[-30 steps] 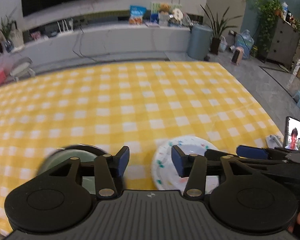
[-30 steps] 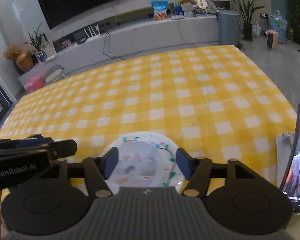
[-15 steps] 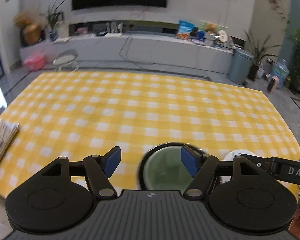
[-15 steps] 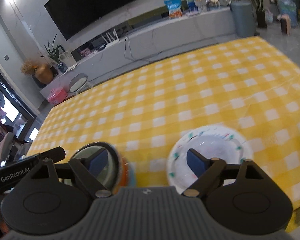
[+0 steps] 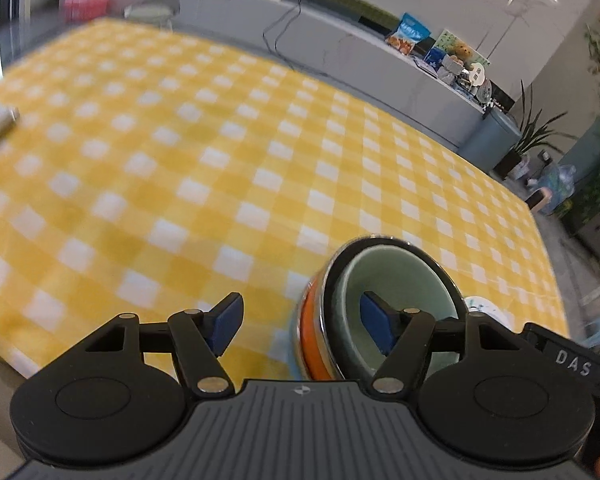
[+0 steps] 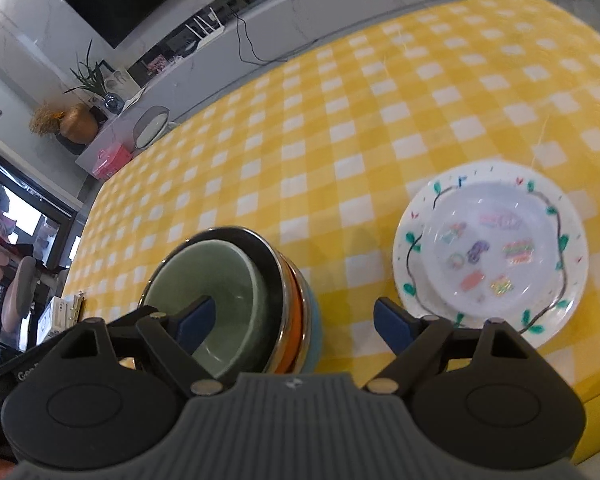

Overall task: Organize plates and bowls
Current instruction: 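Grasp the steel bowl rim with both grippers and lift the bowl stack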

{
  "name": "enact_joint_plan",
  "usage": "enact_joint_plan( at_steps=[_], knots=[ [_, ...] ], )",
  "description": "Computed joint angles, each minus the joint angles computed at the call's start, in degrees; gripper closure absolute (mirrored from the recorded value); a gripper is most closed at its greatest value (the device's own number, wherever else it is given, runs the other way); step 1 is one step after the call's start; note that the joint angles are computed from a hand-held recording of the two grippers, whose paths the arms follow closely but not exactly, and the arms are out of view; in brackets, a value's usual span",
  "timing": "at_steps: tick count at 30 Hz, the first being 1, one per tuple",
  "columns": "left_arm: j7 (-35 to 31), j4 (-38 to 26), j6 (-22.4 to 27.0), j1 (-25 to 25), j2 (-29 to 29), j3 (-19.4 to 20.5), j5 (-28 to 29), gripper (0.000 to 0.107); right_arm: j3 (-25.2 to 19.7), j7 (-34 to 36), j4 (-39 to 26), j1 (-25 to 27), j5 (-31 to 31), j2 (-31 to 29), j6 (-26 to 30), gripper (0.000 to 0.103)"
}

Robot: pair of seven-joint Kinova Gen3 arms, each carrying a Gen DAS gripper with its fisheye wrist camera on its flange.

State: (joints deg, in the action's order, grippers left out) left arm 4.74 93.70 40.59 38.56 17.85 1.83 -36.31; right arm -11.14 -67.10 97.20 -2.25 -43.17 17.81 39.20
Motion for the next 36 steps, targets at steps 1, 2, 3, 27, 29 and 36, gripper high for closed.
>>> enact_joint_plan(
  at_steps=[1,2,3,27,29,36],
  knots=[
    [0.0,1.1,-2.1,-1.0,-0.2,0.1,1.0,0.03,0.0,-0.2,-0.2,0.0,-0.2,0.4,0.3,0.019],
    [-0.2,2.0,-4.2,-1.9,-0.4,0.3,2.3,0.031,0.0,-0.5,-0.4,0.1,-0.3,0.8,0.6,0.019],
    [-0.4,2.8,-5.7,-2.5,-0.5,0.2,3.2,0.032,-0.1,-0.6,-0.6,0.2,-0.6,1.3,1.0,0.019],
    [-10.5,6.4,-16.4,-4.8,0.2,-2.4,17.5,0.052,-1.1,4.5,0.1,4.8,-11.7,6.0,7.5,0.046],
    [-10.8,6.6,-16.8,-4.8,0.1,-2.6,17.9,0.052,-1.0,4.4,0.3,4.4,-11.8,5.8,7.0,0.047],
    [-11.7,6.4,-16.6,-4.8,0.1,-2.8,18.6,0.052,-0.7,3.3,-0.1,3.8,-11.0,5.7,6.5,0.051]
  ],
)
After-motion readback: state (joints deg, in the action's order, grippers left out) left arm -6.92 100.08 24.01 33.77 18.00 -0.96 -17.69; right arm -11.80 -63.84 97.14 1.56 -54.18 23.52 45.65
